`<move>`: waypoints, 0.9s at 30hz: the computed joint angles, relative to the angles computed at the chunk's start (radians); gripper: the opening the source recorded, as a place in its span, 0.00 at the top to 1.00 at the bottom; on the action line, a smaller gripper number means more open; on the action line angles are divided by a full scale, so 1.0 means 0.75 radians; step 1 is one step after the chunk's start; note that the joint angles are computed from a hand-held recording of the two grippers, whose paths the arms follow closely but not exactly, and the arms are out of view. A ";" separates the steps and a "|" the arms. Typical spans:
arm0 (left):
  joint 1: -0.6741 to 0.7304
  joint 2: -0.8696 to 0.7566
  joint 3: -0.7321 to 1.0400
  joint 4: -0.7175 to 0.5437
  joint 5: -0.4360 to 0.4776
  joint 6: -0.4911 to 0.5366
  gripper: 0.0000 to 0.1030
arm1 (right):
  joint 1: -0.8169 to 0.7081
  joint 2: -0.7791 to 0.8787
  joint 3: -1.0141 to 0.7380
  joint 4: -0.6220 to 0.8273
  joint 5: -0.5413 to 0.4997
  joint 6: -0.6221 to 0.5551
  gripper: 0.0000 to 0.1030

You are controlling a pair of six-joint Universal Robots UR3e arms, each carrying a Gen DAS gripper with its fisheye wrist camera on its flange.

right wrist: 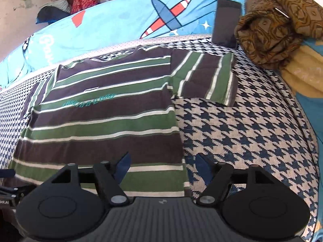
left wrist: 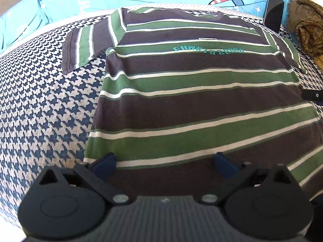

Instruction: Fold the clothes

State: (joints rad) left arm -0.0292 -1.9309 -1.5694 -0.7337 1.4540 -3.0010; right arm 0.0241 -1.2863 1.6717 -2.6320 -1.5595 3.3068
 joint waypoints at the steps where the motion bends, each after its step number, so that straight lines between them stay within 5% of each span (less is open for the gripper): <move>1: 0.000 -0.023 0.038 -0.015 -0.001 -0.008 0.00 | -0.016 0.001 -0.004 0.005 0.012 0.026 0.29; 16: 0.002 -0.382 0.574 -0.097 0.009 -0.026 0.00 | -0.133 0.071 -0.062 -0.045 0.058 0.220 0.18; 27: -0.014 -0.681 1.065 -0.322 -0.016 -0.145 0.00 | -0.195 0.203 -0.141 -0.141 0.000 0.316 0.17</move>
State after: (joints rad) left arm -0.0394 -2.4419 -0.7708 -0.9751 1.4422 -3.1096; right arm -0.1220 -1.1345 1.5657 -2.7376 -1.5592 3.5436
